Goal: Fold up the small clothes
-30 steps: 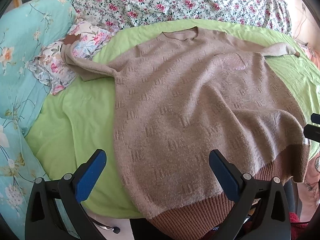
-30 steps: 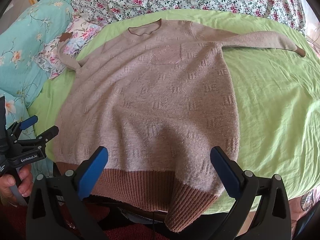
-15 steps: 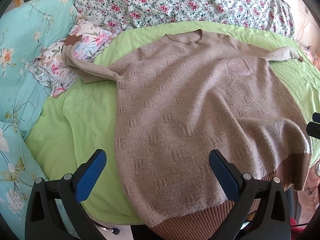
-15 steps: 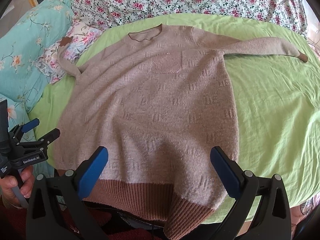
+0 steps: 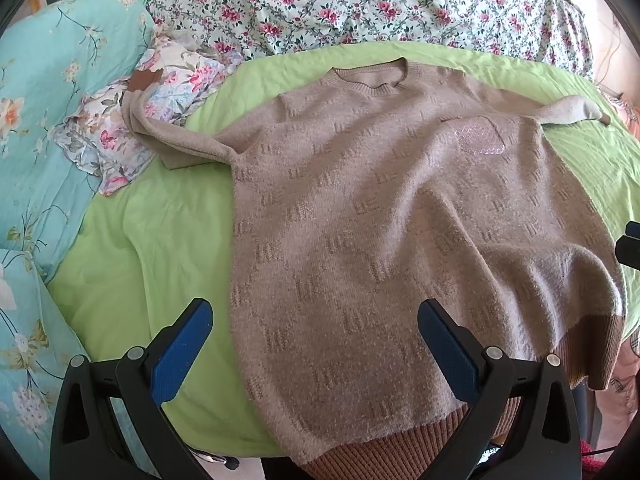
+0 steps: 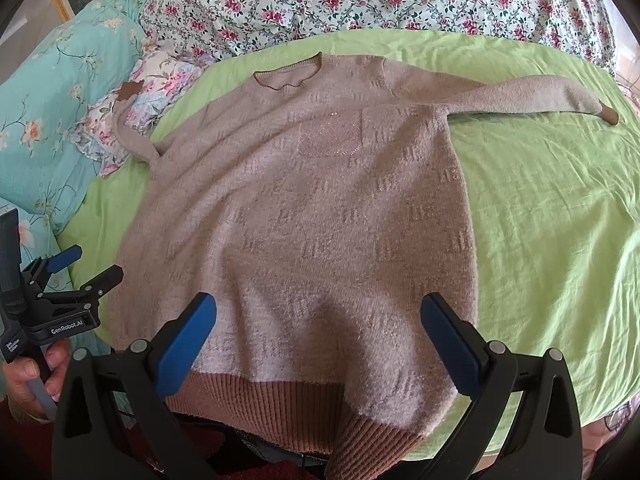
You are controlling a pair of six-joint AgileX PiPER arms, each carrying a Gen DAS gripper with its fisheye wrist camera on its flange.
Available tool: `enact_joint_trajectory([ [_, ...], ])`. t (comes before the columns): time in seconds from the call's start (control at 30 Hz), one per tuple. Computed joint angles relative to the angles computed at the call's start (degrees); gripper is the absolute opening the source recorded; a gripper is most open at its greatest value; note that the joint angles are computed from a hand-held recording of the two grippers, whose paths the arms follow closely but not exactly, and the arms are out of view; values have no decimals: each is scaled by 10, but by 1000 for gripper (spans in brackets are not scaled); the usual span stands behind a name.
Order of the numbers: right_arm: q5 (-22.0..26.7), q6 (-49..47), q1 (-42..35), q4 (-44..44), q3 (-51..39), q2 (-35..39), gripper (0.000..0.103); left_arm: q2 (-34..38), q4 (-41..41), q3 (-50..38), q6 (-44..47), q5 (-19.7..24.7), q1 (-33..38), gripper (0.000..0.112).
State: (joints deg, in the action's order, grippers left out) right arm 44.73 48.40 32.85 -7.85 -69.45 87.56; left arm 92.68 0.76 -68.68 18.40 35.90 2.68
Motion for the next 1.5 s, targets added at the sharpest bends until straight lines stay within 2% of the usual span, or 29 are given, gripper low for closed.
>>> enact_joint_trajectory([
  [0.27,-13,-11,-12,12,7,4,102,5,-9,4,2,-31,-4,103],
  [0.53,-28,-38,-61,36,18,3,102,39,-32,-39,6,-20,-10,103],
  [0.73,-53,-104,-172,85,43,-19,102,65,-33,-77,1,-18,-16,103],
  [0.93,-86,-240,-353,189,61,-24,99,108,-26,-131,-15,4,-10,103],
  [0.97,-93,-268,-397,209,56,-15,97,115,-22,-139,-20,7,-10,103],
  [1.03,-93,-319,-465,257,38,8,84,129,-8,-157,-33,12,-13,103],
  [1.13,-101,-377,-551,323,12,45,71,149,7,-182,-50,22,-22,103],
  [1.3,-97,-340,-639,291,-131,179,65,177,33,-212,-74,37,-44,103],
  [1.4,-99,-351,-668,322,-214,255,63,199,54,-233,-92,46,-59,103],
  [1.5,-79,-348,-690,338,-297,323,63,228,73,-263,-113,68,-76,103],
])
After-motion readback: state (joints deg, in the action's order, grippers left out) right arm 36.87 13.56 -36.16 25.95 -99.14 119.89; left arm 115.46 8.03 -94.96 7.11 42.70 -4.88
